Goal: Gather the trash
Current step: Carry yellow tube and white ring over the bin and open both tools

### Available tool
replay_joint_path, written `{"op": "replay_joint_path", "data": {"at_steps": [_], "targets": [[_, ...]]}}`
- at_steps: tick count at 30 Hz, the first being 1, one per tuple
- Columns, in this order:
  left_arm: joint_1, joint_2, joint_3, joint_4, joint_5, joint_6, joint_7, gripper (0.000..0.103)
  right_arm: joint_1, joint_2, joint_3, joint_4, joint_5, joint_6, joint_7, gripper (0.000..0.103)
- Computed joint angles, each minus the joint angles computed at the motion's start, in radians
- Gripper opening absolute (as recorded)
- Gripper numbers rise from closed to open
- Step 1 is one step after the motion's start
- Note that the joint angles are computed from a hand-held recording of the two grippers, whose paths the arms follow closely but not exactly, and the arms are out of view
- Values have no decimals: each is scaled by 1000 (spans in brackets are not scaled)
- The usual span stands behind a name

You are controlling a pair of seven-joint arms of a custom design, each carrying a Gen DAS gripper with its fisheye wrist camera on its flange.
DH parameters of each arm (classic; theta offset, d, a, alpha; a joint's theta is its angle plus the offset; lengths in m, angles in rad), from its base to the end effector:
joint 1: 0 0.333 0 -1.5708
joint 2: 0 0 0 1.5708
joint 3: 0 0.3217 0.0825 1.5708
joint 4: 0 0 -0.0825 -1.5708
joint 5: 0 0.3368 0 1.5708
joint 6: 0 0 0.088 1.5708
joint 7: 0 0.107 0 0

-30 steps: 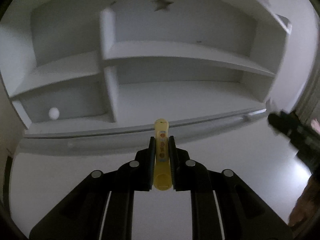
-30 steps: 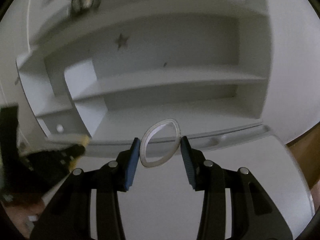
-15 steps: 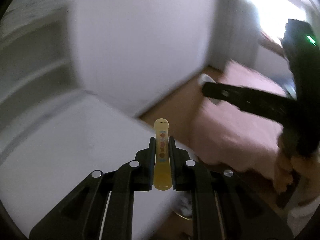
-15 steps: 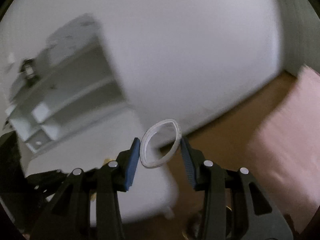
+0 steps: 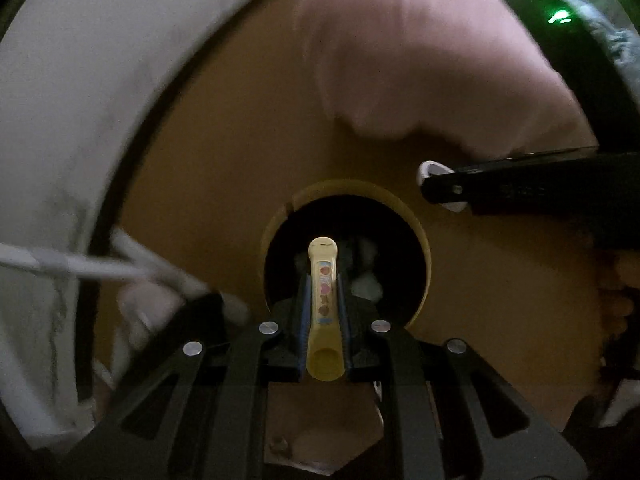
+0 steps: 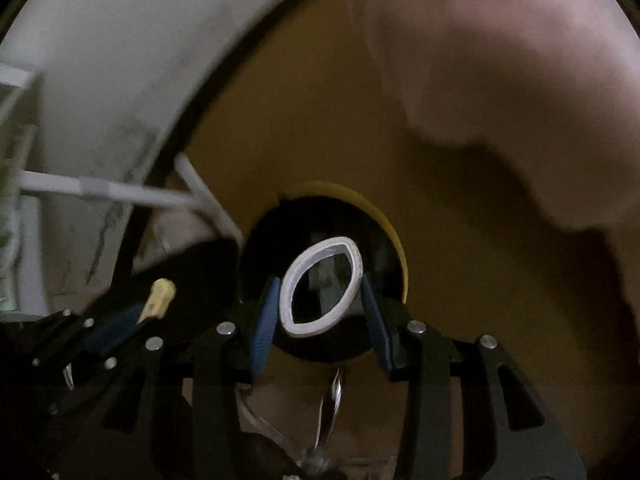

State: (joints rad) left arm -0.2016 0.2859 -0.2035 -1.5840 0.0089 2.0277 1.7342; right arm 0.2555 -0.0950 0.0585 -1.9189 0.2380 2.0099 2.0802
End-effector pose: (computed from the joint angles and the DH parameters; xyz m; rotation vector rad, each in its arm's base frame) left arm 0.5747 -0.2295 0.5093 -1.4871 2.6845 -0.2436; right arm 0.4757 0.1704 0.5692 -1.7380 2.3000 0.1973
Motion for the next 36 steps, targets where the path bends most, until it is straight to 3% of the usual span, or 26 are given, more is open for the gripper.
{"op": "replay_joint_path", "data": {"at_steps": [2, 7, 17, 18, 19, 20, 21, 22, 24, 26, 28, 31, 32, 36], "targets": [[-7, 91, 5, 48, -12, -68, -42, 12, -1, 47, -6, -39, 46, 3, -17, 42], [10, 187, 11, 87, -28, -114, -52, 12, -9, 125, -8, -79, 157, 30, -52, 42], [34, 274, 11, 154, -68, -153, -81, 13, -12, 182, 0, -82, 149, 32, -35, 42], [35, 271, 10, 147, -69, -135, -79, 18, -10, 174, 2, -96, 160, 50, -30, 49], [42, 267, 5, 142, -80, -123, -70, 40, -13, 166, 1, -108, 174, 63, -26, 73], [41, 255, 0, 131, -91, -113, -73, 79, -15, 154, -2, -118, 175, 72, -18, 84], [46, 232, -4, 98, -100, -69, -64, 90, -16, 138, -4, -132, 170, 94, -6, 90], [47, 206, -6, 64, -102, -26, -51, 92, -18, 127, -7, -135, 154, 105, 5, 90], [38, 187, -9, 58, -92, -22, -37, 92, -24, 114, -13, -109, 111, 77, 29, 90], [14, 140, -8, 34, -53, -12, -33, 92, -21, 119, -12, -7, -49, -38, 105, 90], [11, 61, -33, -7, -61, 29, 42, 92, -6, 99, -2, 77, -234, -91, 163, 91], [-5, -118, -41, -104, -97, 181, 137, 92, 24, 120, 21, 299, -471, -256, 248, 93], [20, -193, -59, -132, -146, 243, 171, 93, 43, 122, 32, 367, -540, -281, 265, 93], [28, -351, -3, -176, -255, 393, 199, 93, 168, 177, 99, 618, -888, -338, 245, 96]]}}
